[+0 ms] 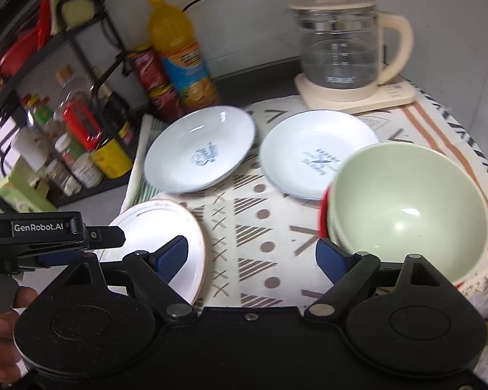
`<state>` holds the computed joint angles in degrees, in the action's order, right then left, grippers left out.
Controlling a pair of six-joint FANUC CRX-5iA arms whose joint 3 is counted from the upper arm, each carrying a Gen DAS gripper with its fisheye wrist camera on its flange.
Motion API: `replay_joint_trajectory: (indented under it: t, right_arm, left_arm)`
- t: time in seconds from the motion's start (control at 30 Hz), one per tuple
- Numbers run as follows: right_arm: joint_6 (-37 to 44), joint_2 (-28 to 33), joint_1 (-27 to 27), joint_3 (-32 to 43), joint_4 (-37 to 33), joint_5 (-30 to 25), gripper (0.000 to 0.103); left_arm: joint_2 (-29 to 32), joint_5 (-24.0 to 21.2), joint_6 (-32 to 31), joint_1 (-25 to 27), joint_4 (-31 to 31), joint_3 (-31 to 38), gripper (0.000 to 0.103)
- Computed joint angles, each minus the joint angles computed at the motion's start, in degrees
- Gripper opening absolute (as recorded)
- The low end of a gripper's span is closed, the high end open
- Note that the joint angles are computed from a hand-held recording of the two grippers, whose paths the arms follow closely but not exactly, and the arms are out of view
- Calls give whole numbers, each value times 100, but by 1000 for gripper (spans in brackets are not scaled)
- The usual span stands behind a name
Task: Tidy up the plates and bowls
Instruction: 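Move both grippers toward the rim of the large flower-print white plate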
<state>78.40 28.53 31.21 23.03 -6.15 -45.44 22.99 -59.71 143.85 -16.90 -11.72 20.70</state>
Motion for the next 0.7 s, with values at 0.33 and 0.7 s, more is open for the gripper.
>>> replay_joint_trajectory:
  t: [0.33, 0.7]
  right_arm:
    - [463, 92, 231, 72, -35, -239, 88]
    - [635, 143, 404, 86, 126, -296, 88]
  left_arm:
    - [-408, 47, 244, 120, -84, -545, 74]
    - [-654, 128, 463, 210, -196, -881, 74]
